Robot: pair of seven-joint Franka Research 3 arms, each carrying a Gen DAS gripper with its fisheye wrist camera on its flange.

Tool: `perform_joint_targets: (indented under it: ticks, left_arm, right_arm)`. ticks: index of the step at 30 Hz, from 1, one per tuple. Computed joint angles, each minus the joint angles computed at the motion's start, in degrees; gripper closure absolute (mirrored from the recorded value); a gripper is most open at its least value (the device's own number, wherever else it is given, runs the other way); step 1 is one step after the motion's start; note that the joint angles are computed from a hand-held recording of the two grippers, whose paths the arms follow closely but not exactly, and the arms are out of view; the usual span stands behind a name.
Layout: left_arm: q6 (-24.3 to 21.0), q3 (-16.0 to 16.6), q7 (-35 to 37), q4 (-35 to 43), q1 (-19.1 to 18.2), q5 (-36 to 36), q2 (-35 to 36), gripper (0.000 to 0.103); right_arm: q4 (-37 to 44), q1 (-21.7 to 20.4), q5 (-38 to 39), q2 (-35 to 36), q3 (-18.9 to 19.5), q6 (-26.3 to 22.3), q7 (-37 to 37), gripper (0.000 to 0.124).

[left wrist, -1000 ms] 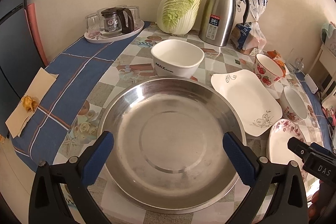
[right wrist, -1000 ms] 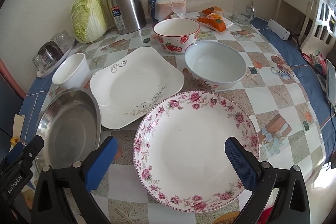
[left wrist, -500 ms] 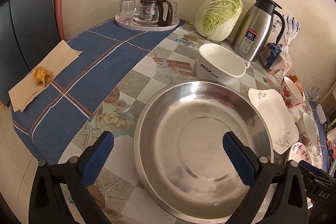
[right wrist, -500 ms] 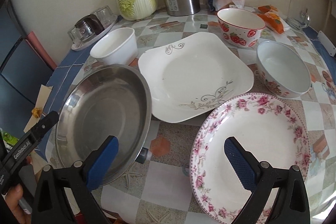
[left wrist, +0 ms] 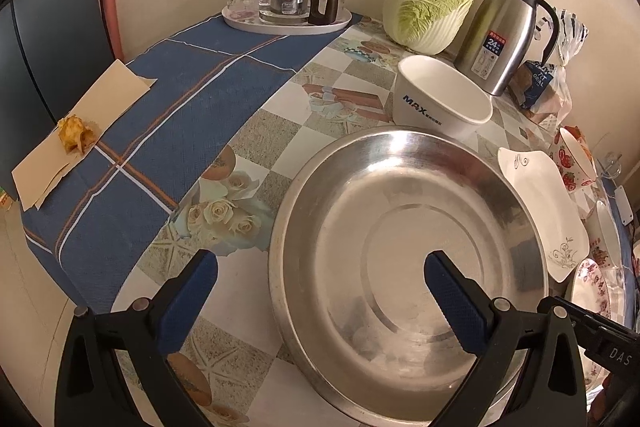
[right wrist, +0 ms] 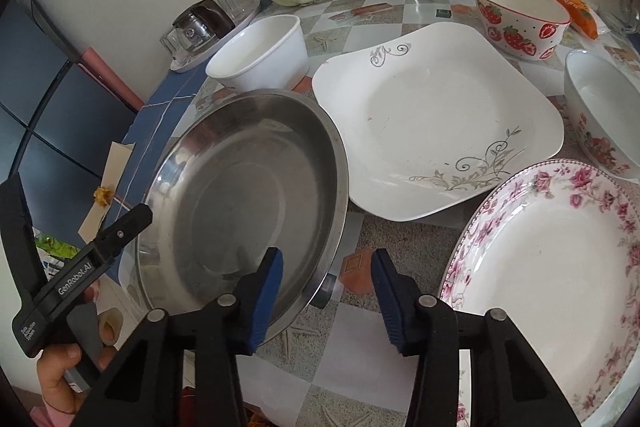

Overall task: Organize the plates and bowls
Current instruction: 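Close both tools on the steel basin rim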

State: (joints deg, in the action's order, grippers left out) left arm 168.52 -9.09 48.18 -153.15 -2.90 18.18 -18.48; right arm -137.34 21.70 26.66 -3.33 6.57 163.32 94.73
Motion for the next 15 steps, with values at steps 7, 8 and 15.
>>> perform_joint_targets:
  ticks: [7, 8, 15]
  left_arm:
    - [-2.01, 1.49, 1.95, 1.72, -1.10, -2.35, 3.22, 0.040]
    - [-1.89, 1.92, 2.60, 1.78, -1.46, -3.12, 3.54, 0.041]
    - [-2.36, 1.16, 2.06, 3.49, 0.00, -3.16, 6.20, 0.054]
  right_arm:
    - [1.72, 0.13, 3.38, 1.83, -0.13, -0.89, -2.63, 0.091]
    - [2.01, 0.08, 3.28, 2.17, -0.09, -1.03, -2.67, 0.092]
    - [4.23, -0.43, 3.52, 4.95, 0.06, -1.80, -2.67, 0.107]
